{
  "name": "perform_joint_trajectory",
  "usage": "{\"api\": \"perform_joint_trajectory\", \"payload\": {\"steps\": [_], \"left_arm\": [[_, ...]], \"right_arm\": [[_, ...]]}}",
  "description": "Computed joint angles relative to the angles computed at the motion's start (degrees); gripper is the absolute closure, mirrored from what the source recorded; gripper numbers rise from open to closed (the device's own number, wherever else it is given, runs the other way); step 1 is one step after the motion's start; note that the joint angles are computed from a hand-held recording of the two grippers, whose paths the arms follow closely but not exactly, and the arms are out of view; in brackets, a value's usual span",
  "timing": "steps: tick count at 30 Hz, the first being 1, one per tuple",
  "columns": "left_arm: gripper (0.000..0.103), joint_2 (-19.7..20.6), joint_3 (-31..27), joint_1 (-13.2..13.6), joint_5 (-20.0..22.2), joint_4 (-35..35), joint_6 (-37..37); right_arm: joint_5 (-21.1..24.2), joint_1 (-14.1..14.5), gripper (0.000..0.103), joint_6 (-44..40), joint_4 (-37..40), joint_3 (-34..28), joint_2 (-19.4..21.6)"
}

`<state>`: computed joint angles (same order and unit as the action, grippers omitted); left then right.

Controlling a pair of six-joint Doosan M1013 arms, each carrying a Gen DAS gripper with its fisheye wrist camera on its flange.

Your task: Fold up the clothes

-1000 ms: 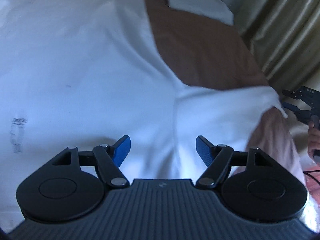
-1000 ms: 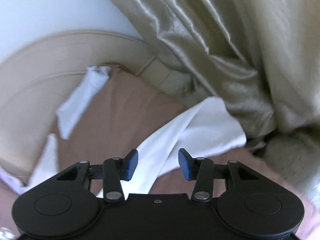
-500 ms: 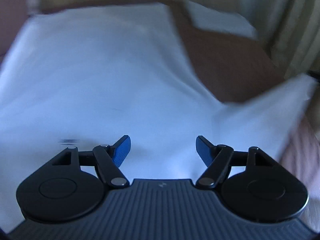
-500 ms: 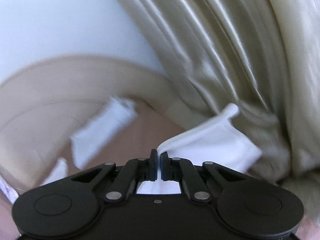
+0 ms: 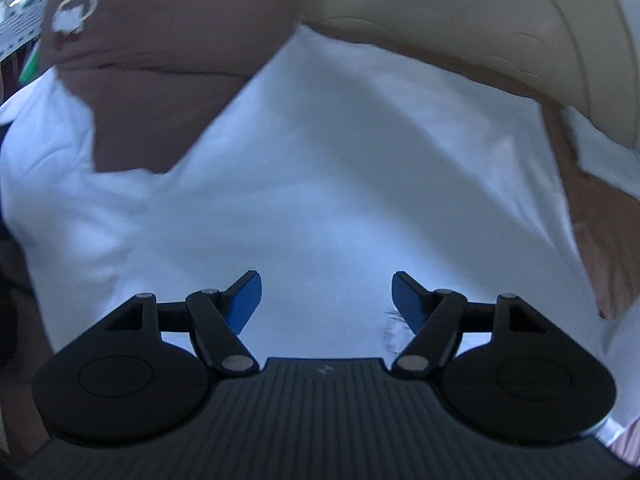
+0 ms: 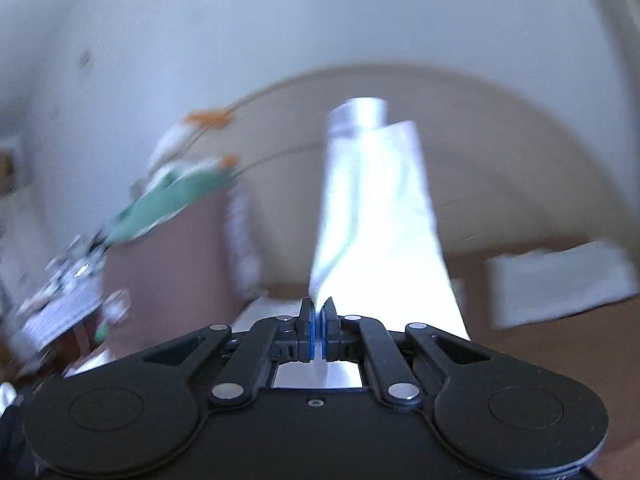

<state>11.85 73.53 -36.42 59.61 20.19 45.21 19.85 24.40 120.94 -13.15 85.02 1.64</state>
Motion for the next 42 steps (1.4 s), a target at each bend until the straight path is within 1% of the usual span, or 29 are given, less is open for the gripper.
{"api": "perform_joint_trajectory", "payload": {"steps": [1,2,4,5,7,9,10,11,12,13,14,15,16,18,19,21,22,24,25,27,28,31,33,36,37,38,39,40,42], "left_arm": [[0.031,0.17,-0.16,0.15,0.77,0.53,-0.72],[0.031,0.35,-0.4,0.32,1.79,1.0,-1.41],[0.031,0.31,-0.34,0.98,2.14,0.02,-1.23],[0.031,0.2,-0.13,1.26,1.72,-1.03,-0.59],[0.031,0.01,0.41,1.52,0.53,-3.39,1.4],[0.031,0.19,0.71,1.45,0.53,-4.62,3.3],[0.031,0.3,0.81,1.44,0.68,-5.15,4.03],[0.031,0.62,0.63,1.4,1.11,-5.71,4.6],[0.031,0.93,0.41,1.35,1.79,-6.15,4.9],[0.031,1.24,0.16,1.37,2.71,-6.25,4.96],[0.031,1.61,-0.19,1.38,3.8,-6.06,4.85],[0.031,1.99,-0.54,1.4,4.88,-5.88,4.75],[0.031,2.08,-0.52,1.41,5.66,-5.93,4.55],[0.031,1.78,-0.12,2.12,5.56,-9.08,3.5],[0.031,1.53,0.19,2.7,4.79,-11.54,3.09],[0.031,0.85,1.0,3.6,2.24,-16.18,3.22],[0.031,0.85,0.93,3.49,1.72,-16.85,3.64],[0.03,1.62,-0.1,2.57,2.94,-15.16,3.97],[0.029,2.2,-0.74,2.14,4.12,-13.95,3.59],[0.027,3.32,-1.94,1.58,6.36,-12.62,2.62],[0.027,3.45,-2.23,1.53,6.6,-13.23,2.6],[0.027,1.94,-0.49,2.24,0.73,-20.31,6.8],[0.027,1.97,-0.8,1.41,1.44,-17.97,6.52],[0.027,2.56,-1.74,0.26,4.83,-13.14,4.98],[0.027,2.75,-1.92,0.22,6.02,-12.48,4.23],[0.027,2.88,-1.97,0.2,7.17,-11.75,2.98],[0.026,2.83,-1.74,0.3,7.67,-11.5,1.79],[0.026,2.66,-1.35,0.49,7.59,-11.76,1.06],[0.026,2.69,-1.43,0.59,7.92,-11.81,2.28]], "right_arm": [[0.73,0.92,0.097,-4.49,4.3,-0.64,1.5],[1.96,1.32,0.097,-10.71,10.6,-1.01,2.66],[6.67,1.3,0.095,-22.87,24.58,-0.87,4.84],[10.04,1.02,0.092,-25.39,29.11,-0.74,5.88],[20.91,0.21,0.091,-24.01,32.84,-2.4,8.35],[27.5,-0.23,0.091,-27.17,34.52,-3.49,8.93],[29.06,0.06,0.082,-27.97,32.22,-4.12,8.89],[28.96,0.79,0.065,-26.5,27.52,-4.34,8.36],[27.37,1.38,0.055,-23.51,22.73,-3.49,7.09],[25.27,1.63,0.041,-20.05,19.72,-2.23,5.72],[24.4,1.49,0.04,-16.04,18.3,-1.2,4.55],[24.01,1.27,0.04,-11.85,17.18,-0.31,3.46],[25.33,1.07,0.039,-7.9,15.63,-0.09,2.89],[30.24,2.62,0.039,0.4,7.13,-0.48,2.38],[33.07,3.53,0.039,4.0,3.11,-0.74,2.22],[40.79,5.72,0.039,9.95,-5.11,-1.48,2.29],[44.91,6.4,0.039,11.68,-7.26,-2.09,2.7],[52.02,6.62,0.039,13.81,-8.05,-2.61,3.09],[53.66,6.49,0.039,14.73,-7.35,-2.49,3.07],[53.24,5.78,0.039,16.4,-4.22,-1.18,2.27],[52.46,4.91,0.039,16.67,-2.5,0.12,1.32],[51.23,3.52,0.039,18.54,-0.12,1.74,0.62],[50.57,2.97,0.039,20.9,0.52,1.93,0.86],[46.48,3.61,0.04,23.33,-0.96,3.66,0.01],[45.04,4.12,0.045,23.85,-2.56,4.27,-0.16],[46.14,5.46,0.064,24.21,-6.72,4.0,0.29],[48.08,7.02,0.074,24.28,-11.53,3.51,0.96],[51.1,8.9,0.08,23.53,-17.6,2.8,1.93],[56.3,12.69,0.08,21.23,-30.17,2.51,3.65]]}}
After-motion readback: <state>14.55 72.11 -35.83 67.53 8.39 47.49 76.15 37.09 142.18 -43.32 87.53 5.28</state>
